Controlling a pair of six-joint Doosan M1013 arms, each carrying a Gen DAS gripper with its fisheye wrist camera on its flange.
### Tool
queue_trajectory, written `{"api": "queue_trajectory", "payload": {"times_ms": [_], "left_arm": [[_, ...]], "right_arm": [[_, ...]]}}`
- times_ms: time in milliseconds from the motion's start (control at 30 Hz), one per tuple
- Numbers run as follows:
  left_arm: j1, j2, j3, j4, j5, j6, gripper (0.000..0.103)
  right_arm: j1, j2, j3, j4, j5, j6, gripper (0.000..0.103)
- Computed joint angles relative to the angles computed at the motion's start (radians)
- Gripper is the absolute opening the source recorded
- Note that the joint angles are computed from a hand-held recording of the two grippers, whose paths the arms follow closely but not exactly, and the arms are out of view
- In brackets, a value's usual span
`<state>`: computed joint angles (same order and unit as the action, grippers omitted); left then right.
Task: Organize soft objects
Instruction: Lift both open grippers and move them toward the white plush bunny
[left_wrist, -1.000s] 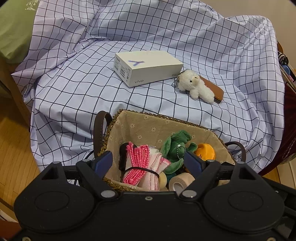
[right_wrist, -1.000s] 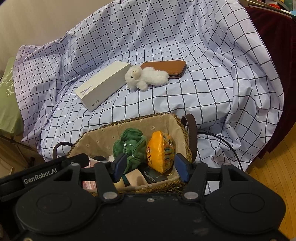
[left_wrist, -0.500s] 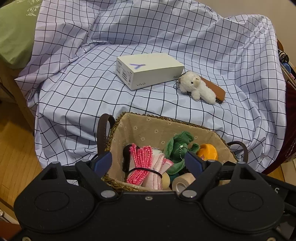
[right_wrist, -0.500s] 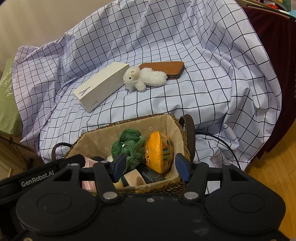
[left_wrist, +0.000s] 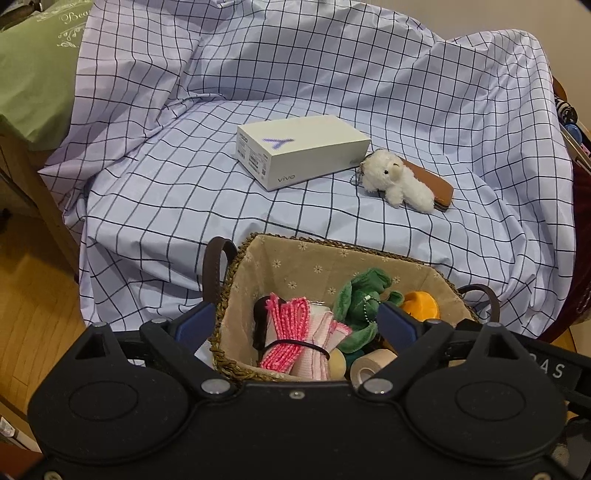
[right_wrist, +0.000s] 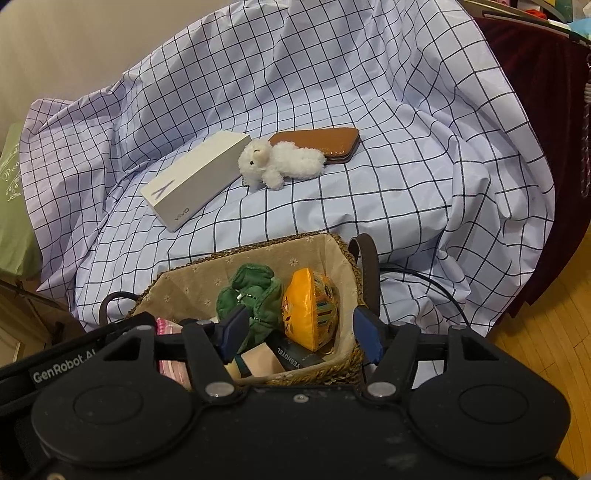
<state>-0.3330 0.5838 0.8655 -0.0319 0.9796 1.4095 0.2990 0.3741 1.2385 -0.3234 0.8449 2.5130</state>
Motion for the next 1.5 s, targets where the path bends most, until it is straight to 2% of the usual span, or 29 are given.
{"api": "queue_trajectory", "payload": {"times_ms": [200, 367, 633, 800, 867, 1033, 1200, 1233, 1300, 1500], "left_arm": [[-0.011, -0.016, 0.024, 0.070, -0.042, -0.024, 0.099], [-0.026, -0.028, 0.046, 0.163, -0.085, -0.063, 0.099], [-0.040, -0.054, 0.103, 0.303, -0.182, -0.168, 0.099], [-0.039, -0.042, 0.079, 0.290, -0.153, -0.159, 0.099], [-0.035, -0.033, 0.062, 0.252, -0.132, -0.129, 0.099], [-0.028, -0.014, 0.029, 0.145, -0.093, -0.026, 0.099], [-0.032, 0.010, -0.007, 0.127, -0.066, 0.020, 0.099], [-0.030, 0.017, -0.018, 0.117, -0.055, 0.028, 0.099], [-0.027, 0.033, -0.043, 0.101, -0.033, 0.034, 0.099], [-0.024, 0.070, -0.099, 0.108, 0.003, 0.030, 0.099]], "right_arm": [[0.001, -0.003, 0.002, -0.037, 0.002, 0.013, 0.070], [0.002, -0.006, 0.007, -0.082, 0.003, 0.029, 0.077], [0.007, -0.017, 0.028, -0.171, -0.027, 0.074, 0.095], [0.011, -0.027, 0.048, -0.244, -0.066, 0.121, 0.100], [0.015, -0.027, 0.050, -0.293, -0.071, 0.161, 0.101], [0.007, -0.014, 0.025, -0.309, -0.064, 0.131, 0.101], [-0.013, 0.014, -0.022, -0.224, -0.062, 0.015, 0.099], [-0.019, 0.020, -0.034, -0.190, -0.062, -0.028, 0.093], [-0.030, 0.036, -0.063, -0.125, -0.054, -0.114, 0.088], [-0.043, 0.087, -0.136, -0.094, -0.039, -0.209, 0.088]]}}
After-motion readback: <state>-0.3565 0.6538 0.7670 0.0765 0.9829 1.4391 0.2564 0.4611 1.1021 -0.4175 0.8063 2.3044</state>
